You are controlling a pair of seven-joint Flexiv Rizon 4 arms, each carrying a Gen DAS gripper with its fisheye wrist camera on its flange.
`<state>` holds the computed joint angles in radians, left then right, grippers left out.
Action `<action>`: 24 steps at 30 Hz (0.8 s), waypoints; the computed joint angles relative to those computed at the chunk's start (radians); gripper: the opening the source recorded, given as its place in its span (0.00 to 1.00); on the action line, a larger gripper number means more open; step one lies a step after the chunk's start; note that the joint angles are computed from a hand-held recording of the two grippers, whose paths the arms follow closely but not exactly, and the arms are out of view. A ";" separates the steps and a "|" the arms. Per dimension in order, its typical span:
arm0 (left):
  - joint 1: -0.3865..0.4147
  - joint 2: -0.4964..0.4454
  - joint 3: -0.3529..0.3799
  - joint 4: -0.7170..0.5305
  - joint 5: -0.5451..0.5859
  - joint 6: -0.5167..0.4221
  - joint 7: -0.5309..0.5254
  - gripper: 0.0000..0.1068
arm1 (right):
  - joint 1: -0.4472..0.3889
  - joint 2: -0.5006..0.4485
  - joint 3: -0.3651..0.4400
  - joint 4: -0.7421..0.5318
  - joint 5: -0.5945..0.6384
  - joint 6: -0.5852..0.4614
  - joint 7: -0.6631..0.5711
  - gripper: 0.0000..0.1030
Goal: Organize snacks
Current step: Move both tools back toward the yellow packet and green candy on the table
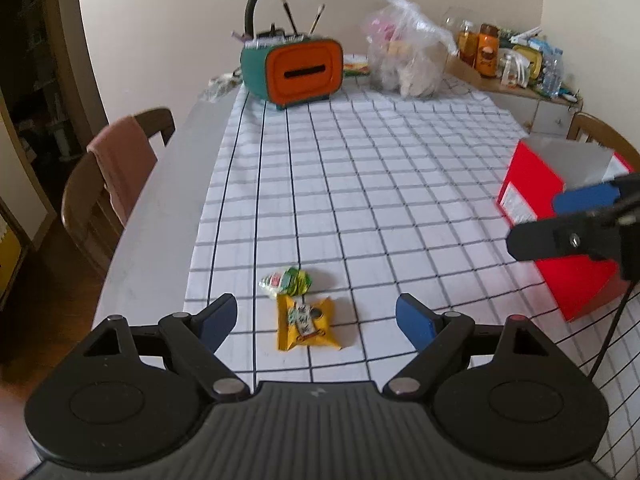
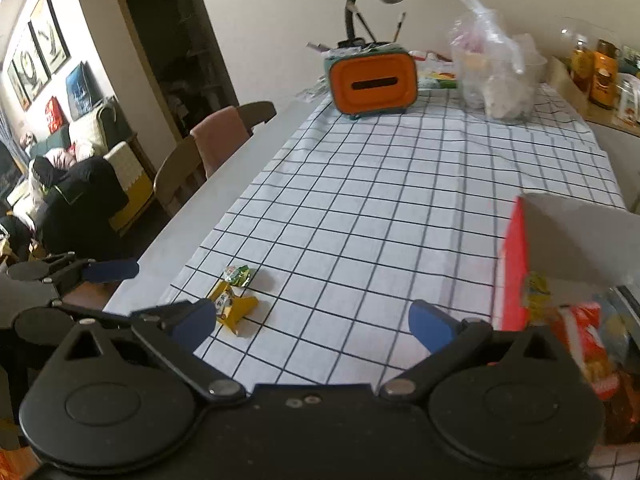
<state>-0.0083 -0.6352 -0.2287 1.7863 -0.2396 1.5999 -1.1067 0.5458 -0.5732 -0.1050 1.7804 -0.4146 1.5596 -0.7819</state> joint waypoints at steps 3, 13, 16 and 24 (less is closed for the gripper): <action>0.006 -0.029 -0.001 -0.018 0.000 -0.005 0.006 0.81 | -0.038 -0.039 0.056 -0.065 -0.002 -0.052 -0.041 1.00; -0.024 -0.117 0.035 -0.101 0.000 -0.053 0.012 0.81 | -0.111 -0.164 0.182 -0.268 0.037 -0.217 -0.194 0.99; -0.048 -0.141 0.061 -0.129 0.002 -0.060 0.003 0.81 | -0.121 -0.197 0.204 -0.321 0.058 -0.262 -0.243 0.99; -0.067 -0.176 0.081 -0.183 0.004 -0.106 -0.005 0.65 | -0.119 -0.264 0.225 -0.432 0.114 -0.336 -0.326 0.97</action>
<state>-0.0751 -0.8116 -0.1474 1.6032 -0.2357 1.4944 -1.1113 0.4266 -0.8369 0.1204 1.3481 -0.3011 1.2236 -1.1080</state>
